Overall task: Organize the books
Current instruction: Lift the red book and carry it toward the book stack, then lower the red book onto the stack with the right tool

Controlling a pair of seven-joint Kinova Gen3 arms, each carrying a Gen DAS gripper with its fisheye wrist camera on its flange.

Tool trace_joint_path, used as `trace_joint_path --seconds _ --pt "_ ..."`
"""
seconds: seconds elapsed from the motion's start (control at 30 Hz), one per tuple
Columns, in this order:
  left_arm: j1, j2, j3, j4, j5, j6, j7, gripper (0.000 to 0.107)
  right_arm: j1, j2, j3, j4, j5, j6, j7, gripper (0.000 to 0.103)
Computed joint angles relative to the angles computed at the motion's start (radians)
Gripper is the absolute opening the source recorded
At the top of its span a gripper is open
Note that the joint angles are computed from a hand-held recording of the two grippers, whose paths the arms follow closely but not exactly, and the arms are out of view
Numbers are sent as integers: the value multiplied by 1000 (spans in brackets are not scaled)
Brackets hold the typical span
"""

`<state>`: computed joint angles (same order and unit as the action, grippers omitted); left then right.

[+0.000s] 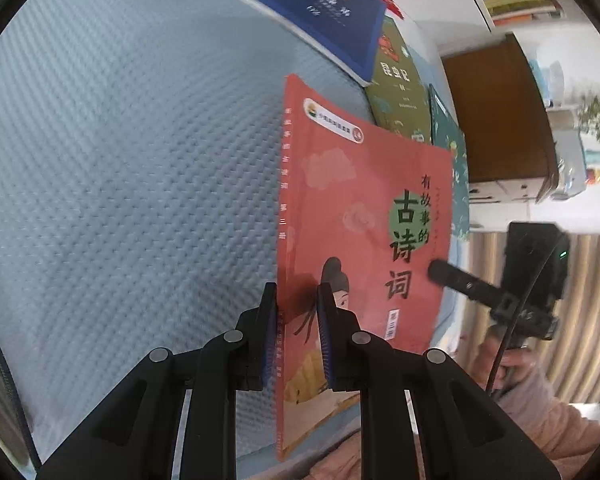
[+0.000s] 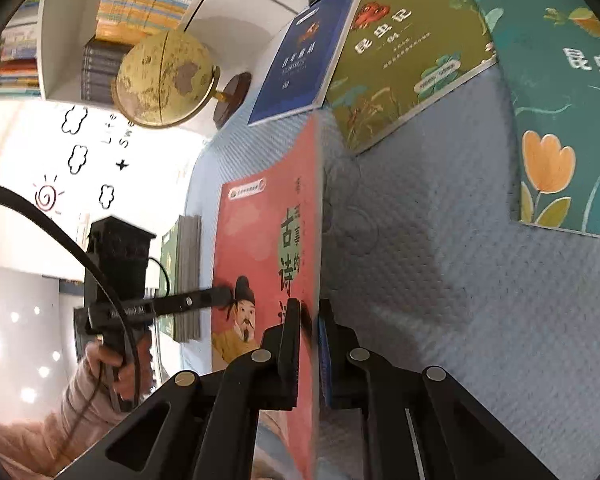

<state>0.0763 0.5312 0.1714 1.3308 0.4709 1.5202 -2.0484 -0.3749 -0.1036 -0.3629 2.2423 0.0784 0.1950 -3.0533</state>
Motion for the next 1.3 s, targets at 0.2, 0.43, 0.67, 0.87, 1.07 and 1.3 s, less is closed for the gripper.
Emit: trace_joint_path --seconds 0.2,0.43,0.67,0.87,1.07,1.3 --pt "25 -67 -10 0 -40 -26 27 15 9 -11 -11 -83 -4 83 -38 9" --pt "-26 -116 -17 -31 -8 -7 -12 15 -33 11 5 -216 79 194 -89 10" --pt "-61 -143 -37 -93 -15 17 -26 15 -97 76 57 -330 113 233 -57 10" --pt "-104 -131 -50 -147 -14 32 -34 15 -151 149 113 -412 91 219 0 10" --pt "-175 -103 -65 -201 -5 67 -51 15 -198 259 158 -562 43 261 107 10" --pt "-278 -55 -85 -267 -3 95 -80 15 -225 424 182 -758 -55 297 251 10"
